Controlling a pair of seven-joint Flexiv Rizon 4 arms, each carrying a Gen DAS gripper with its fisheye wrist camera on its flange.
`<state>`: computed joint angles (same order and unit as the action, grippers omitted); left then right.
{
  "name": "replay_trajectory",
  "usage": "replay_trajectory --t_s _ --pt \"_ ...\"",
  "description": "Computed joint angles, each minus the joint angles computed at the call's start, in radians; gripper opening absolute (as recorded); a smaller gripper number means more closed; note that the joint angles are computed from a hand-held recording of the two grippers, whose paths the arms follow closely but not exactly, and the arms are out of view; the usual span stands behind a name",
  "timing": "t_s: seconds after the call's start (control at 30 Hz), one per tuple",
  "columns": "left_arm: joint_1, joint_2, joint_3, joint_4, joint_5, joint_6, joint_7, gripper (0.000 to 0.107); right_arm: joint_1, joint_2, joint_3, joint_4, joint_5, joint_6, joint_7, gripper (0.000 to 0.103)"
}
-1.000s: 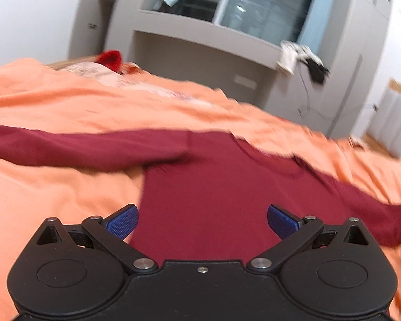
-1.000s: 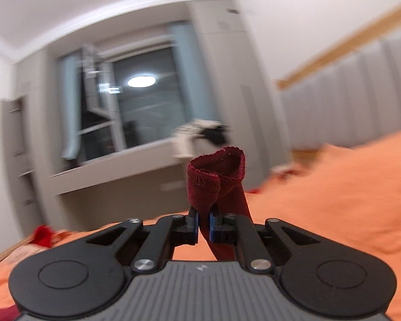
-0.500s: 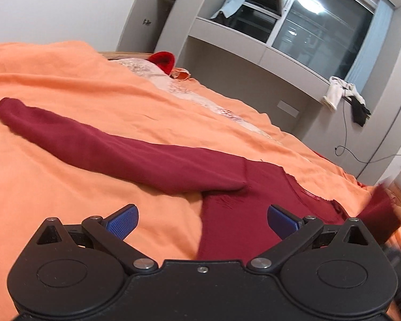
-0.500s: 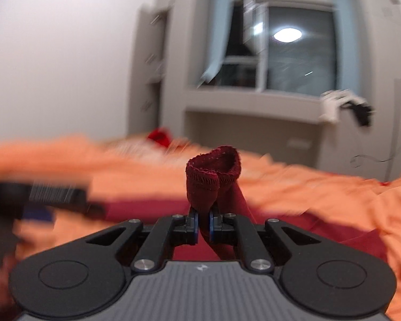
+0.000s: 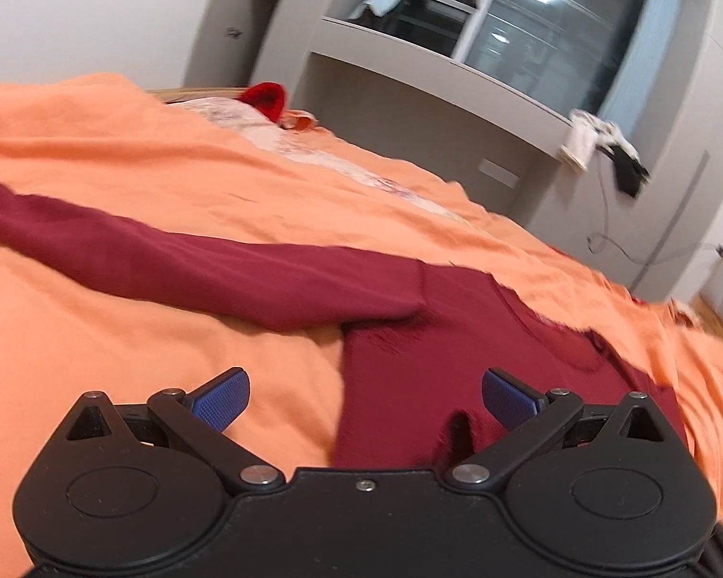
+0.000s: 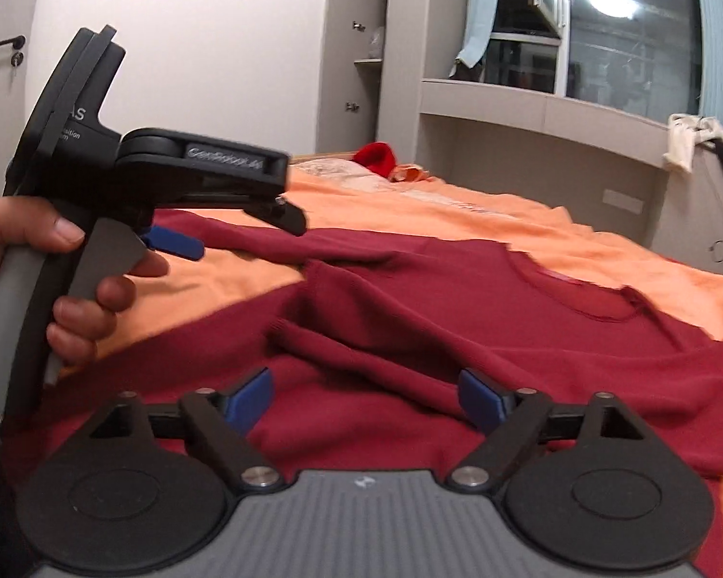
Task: Fold small clothes
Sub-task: 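Carry the sleeve across the sweater body and open the right gripper, then move the left tool down to the cuff of the other sleeve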
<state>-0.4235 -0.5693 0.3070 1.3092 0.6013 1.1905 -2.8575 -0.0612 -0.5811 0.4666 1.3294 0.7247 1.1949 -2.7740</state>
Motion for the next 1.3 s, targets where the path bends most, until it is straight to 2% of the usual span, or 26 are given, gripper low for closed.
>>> replay_trajectory --t_s 0.07,0.2,0.37,0.47,0.57,0.67,0.77,0.9,0.97,1.03,1.1,1.13,1.17,1.2,1.23,1.3 --pt "0.008 -0.011 -0.023 -0.010 -0.009 -0.006 0.048 0.102 0.003 0.001 -0.026 0.008 -0.011 0.034 0.013 0.092" --pt "0.012 -0.038 -0.046 -0.035 -0.034 -0.028 0.132 0.102 0.008 -0.009 -0.084 0.002 -0.068 0.071 0.150 0.092" --pt "0.001 -0.054 -0.039 -0.048 -0.051 -0.044 0.159 0.102 0.015 -0.040 -0.125 -0.019 -0.151 0.124 0.316 0.092" --pt "-0.004 -0.061 -0.043 -0.063 -0.067 -0.098 0.191 0.102 0.062 -0.077 -0.192 -0.052 -0.234 0.166 0.434 0.094" --pt "0.002 -0.068 -0.058 -0.084 -0.090 -0.189 0.226 0.102 0.087 -0.123 -0.238 -0.129 -0.327 0.078 0.548 0.098" --pt "0.013 -0.068 -0.076 -0.091 -0.097 -0.216 0.255 0.102 0.055 -0.172 -0.173 -0.217 -0.381 -0.042 0.544 0.102" --pt "0.024 -0.061 -0.100 -0.089 -0.111 -0.240 0.306 0.102 0.076 -0.221 -0.163 -0.294 -0.445 -0.117 0.514 0.102" --pt "0.034 -0.053 -0.114 -0.071 -0.124 -0.227 0.339 0.102 0.171 -0.306 -0.246 -0.386 -0.557 -0.043 0.535 0.102" --pt "0.039 -0.053 -0.118 -0.064 -0.131 -0.220 0.356 0.103 0.215 -0.362 -0.303 -0.454 -0.614 -0.009 0.627 0.102" --pt "0.043 -0.056 -0.123 -0.065 -0.144 -0.228 0.374 0.103 0.228 -0.401 -0.316 -0.523 -0.644 -0.028 0.711 0.102" --pt "0.044 -0.056 -0.125 -0.066 -0.149 -0.233 0.393 0.103 0.254 -0.422 -0.362 -0.550 -0.676 0.011 0.824 0.102" --pt "0.045 -0.052 -0.126 -0.061 -0.152 -0.229 0.402 0.103 0.251 -0.426 -0.349 -0.558 -0.692 0.021 0.847 0.102" --pt "0.046 -0.046 -0.124 -0.052 -0.154 -0.216 0.398 0.103 0.232 -0.427 -0.303 -0.576 -0.679 0.001 0.819 0.102" --pt "0.048 -0.038 -0.121 -0.038 -0.155 -0.196 0.386 0.103 0.201 -0.420 -0.225 -0.582 -0.655 -0.029 0.767 0.103" --pt "0.048 -0.031 -0.116 -0.025 -0.156 -0.177 0.371 0.102 0.168 -0.410 -0.150 -0.586 -0.622 -0.081 0.707 0.103" --pt "0.050 -0.016 -0.104 0.002 -0.160 -0.142 0.330 0.102 0.126 -0.390 -0.066 -0.589 -0.562 -0.202 0.601 0.103"
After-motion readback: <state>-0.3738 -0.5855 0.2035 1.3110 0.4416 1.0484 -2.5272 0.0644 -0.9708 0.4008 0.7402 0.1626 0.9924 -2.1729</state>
